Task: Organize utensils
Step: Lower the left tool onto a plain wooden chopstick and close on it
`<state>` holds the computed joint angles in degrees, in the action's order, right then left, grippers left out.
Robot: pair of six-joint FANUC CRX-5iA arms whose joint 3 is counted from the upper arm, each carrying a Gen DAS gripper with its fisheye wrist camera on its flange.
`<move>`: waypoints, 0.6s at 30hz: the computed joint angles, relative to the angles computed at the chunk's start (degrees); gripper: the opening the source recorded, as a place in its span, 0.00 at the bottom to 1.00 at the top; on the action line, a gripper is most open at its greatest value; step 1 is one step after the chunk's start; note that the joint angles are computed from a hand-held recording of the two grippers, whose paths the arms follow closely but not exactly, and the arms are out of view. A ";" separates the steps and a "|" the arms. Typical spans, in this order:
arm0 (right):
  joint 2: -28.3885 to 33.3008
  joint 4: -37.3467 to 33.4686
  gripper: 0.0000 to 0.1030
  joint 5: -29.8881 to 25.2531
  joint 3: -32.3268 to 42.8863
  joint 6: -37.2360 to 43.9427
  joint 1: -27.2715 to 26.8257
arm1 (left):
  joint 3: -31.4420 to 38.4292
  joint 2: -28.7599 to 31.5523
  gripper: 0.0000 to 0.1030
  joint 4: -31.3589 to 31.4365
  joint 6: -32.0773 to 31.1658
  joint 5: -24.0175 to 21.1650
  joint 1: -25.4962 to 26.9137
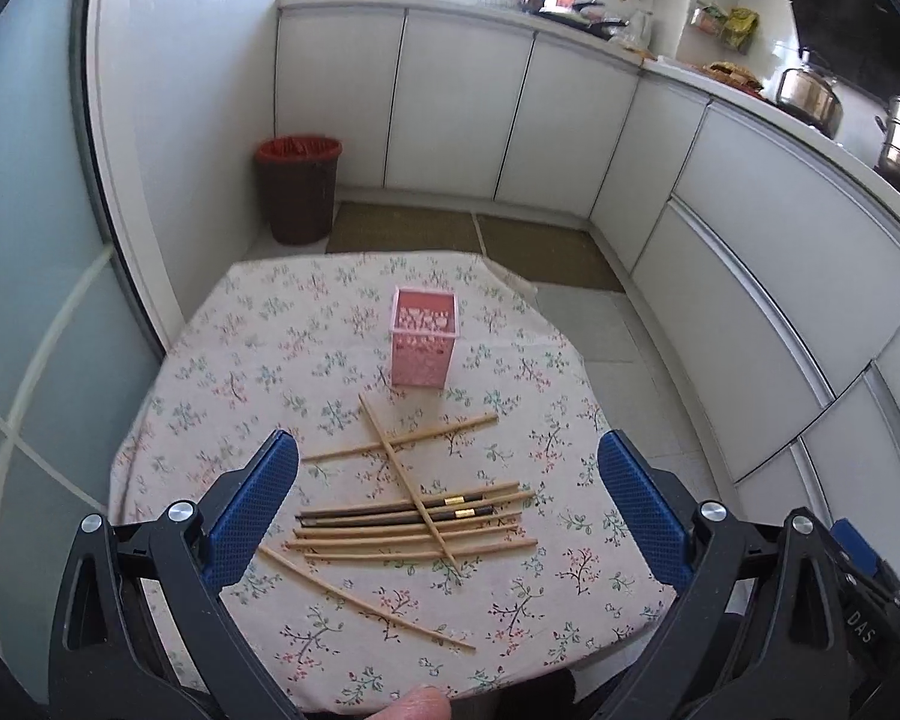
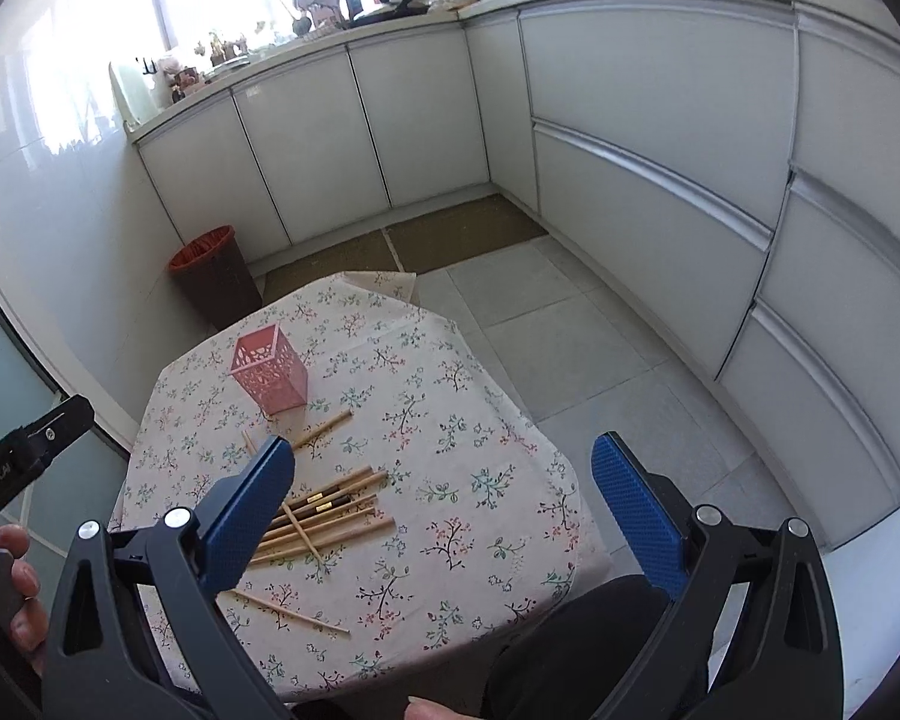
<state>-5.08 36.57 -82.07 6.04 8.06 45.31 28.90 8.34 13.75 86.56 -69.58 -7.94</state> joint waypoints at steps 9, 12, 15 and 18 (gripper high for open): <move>1.99 -15.17 0.94 6.54 -2.10 6.65 -9.71 | 15.61 24.02 0.87 6.46 13.33 -20.78 3.52; 4.07 -20.31 0.94 6.85 -1.21 10.19 -12.34 | 22.57 30.38 0.82 3.61 18.87 -24.08 3.06; 5.87 -24.25 0.94 7.29 -0.58 12.47 -14.47 | 29.41 35.86 0.80 2.17 22.89 -26.15 2.82; 7.57 -26.81 0.94 7.35 -0.06 13.88 -15.97 | 36.88 39.79 0.71 -2.54 23.12 -26.90 1.47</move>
<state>2.49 9.76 -74.72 5.98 21.94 29.34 65.78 48.13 11.20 109.68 -96.48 -6.48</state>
